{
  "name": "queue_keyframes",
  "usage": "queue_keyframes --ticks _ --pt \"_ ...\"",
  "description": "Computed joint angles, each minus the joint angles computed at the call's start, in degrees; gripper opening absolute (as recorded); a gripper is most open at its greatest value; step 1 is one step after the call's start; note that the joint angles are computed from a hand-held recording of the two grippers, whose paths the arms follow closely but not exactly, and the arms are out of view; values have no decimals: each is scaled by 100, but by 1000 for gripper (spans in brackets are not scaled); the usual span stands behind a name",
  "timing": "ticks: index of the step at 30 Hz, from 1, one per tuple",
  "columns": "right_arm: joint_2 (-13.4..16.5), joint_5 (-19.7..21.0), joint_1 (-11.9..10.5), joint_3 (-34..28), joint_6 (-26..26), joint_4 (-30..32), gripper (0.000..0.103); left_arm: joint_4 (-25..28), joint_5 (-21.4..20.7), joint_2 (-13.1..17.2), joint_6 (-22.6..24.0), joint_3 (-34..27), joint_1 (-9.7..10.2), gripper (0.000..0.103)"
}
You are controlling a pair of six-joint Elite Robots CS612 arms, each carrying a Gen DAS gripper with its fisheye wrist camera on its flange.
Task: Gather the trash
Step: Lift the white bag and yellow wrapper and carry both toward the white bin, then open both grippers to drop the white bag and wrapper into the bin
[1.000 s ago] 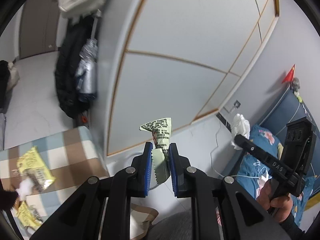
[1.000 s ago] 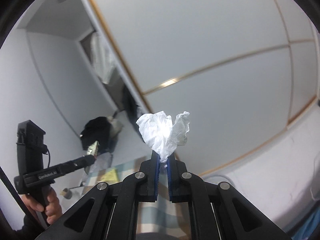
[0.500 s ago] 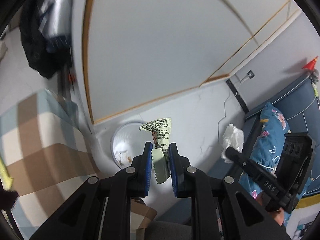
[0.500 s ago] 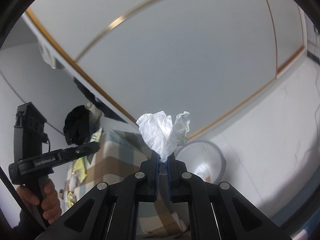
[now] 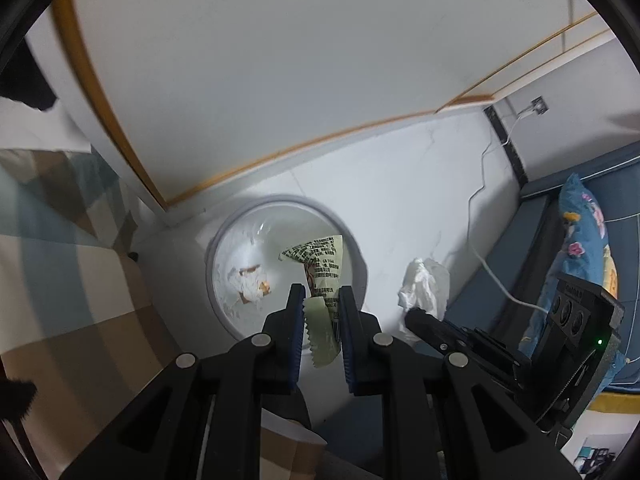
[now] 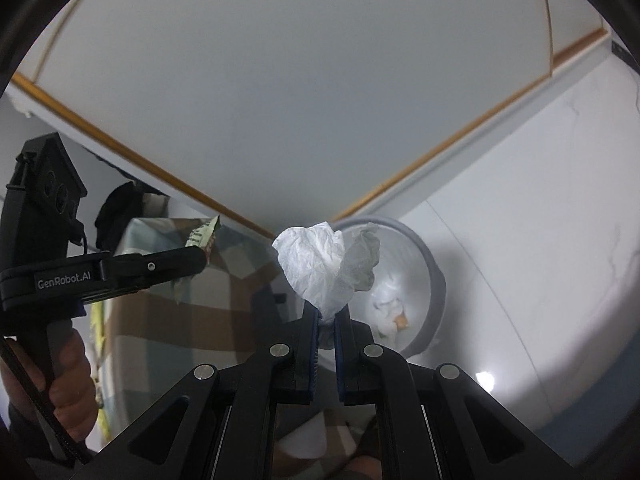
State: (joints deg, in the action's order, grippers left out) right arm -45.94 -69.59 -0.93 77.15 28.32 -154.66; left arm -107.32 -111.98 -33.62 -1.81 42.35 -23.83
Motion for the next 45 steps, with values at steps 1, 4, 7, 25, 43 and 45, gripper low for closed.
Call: queue_keyframes --ticks 1,4,7,25,43,45 --pt "51 52 -5 -59 49 88 6 150 34 74 -37 -113 -10 12" --pt "175 141 -17 -130 136 178 6 463 126 263 -135 -397 -25 12" --pt "248 277 -32 -150 155 210 6 772 174 447 -200 -707 -27 12" --pt "606 678 -43 -369 317 521 24 1436 101 969 -355 -1578 -47 12" --pt "249 553 -148 142 415 -52 36 1828 119 1113 52 -1837 -143 46" --pt "210 523 -152 183 411 -124 36 1818 121 1099 61 -1821 -136 46"
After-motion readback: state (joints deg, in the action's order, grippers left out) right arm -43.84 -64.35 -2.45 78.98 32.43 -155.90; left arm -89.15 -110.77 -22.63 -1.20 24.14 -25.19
